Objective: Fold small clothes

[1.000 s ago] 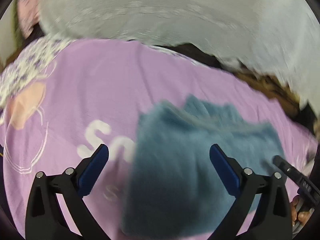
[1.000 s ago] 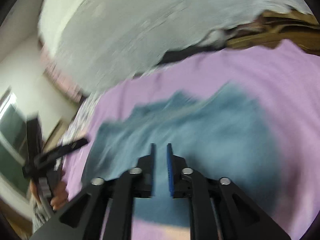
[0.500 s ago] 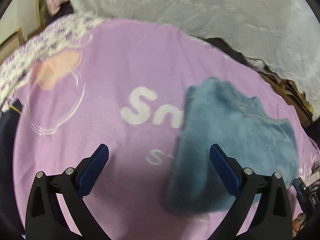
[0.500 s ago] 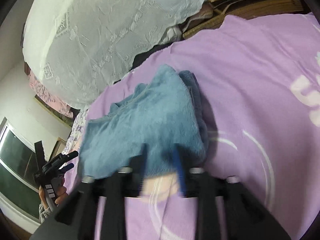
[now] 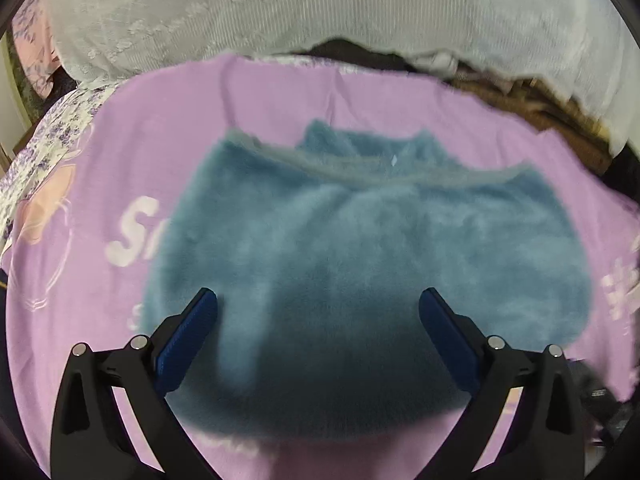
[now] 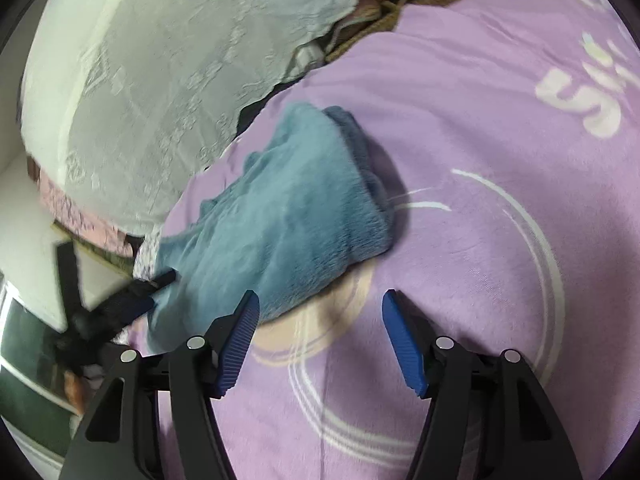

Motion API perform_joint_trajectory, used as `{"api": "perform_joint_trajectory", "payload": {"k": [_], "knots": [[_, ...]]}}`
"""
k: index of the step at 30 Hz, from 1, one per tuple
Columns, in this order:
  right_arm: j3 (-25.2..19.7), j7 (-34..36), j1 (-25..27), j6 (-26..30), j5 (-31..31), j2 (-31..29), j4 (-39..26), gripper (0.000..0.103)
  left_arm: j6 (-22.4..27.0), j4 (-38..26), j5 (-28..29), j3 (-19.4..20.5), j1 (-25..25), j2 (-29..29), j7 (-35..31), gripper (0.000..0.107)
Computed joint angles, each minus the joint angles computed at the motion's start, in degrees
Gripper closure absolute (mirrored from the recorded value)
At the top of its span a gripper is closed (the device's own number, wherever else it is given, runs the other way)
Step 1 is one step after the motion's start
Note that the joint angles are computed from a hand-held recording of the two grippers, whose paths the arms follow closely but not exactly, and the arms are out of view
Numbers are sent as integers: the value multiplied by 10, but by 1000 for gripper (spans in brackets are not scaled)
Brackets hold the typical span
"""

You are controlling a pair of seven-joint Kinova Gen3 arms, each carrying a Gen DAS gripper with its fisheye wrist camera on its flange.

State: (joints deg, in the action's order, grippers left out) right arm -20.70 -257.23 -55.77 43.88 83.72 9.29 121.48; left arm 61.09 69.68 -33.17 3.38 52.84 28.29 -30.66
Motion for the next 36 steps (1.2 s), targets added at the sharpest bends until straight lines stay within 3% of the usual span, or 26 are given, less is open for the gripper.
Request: {"api": "perform_joint_trajectory", "payload": {"k": [5,7,10,15,19,22,26,31,36], "knots": [[9,2,11,-1,5,13,-14,30,0,24,-103,-60,84,33,72,8],[14,37,12,8,-16,26,-37,27,11,23,-124,-48,84,36,80,8],[26,69,8,18,-40,39,-62,26,-12,41,-116,-25,57,20,88,8],[51,77,16,10,-71,50,-91,24,-8,38,-123,-21,56,23,87,8],[79,18,30,-10,-83,60,-118,24,-15,41,-118,-18,51,20,85,8],[88,-29,17,8,-59,77,-128,24,-14,40,-119,-19,52,21,84,8],[86,-50,-13,57,-14,96,-114,32,-14,39,-119,-18,52,22,84,8],[72,-118,3,55,36,90,-85,35,-14,38,-121,-19,54,23,85,8],[59,-153,16,64,55,90,-71,49,-15,38,-118,-18,52,21,82,8]]}}
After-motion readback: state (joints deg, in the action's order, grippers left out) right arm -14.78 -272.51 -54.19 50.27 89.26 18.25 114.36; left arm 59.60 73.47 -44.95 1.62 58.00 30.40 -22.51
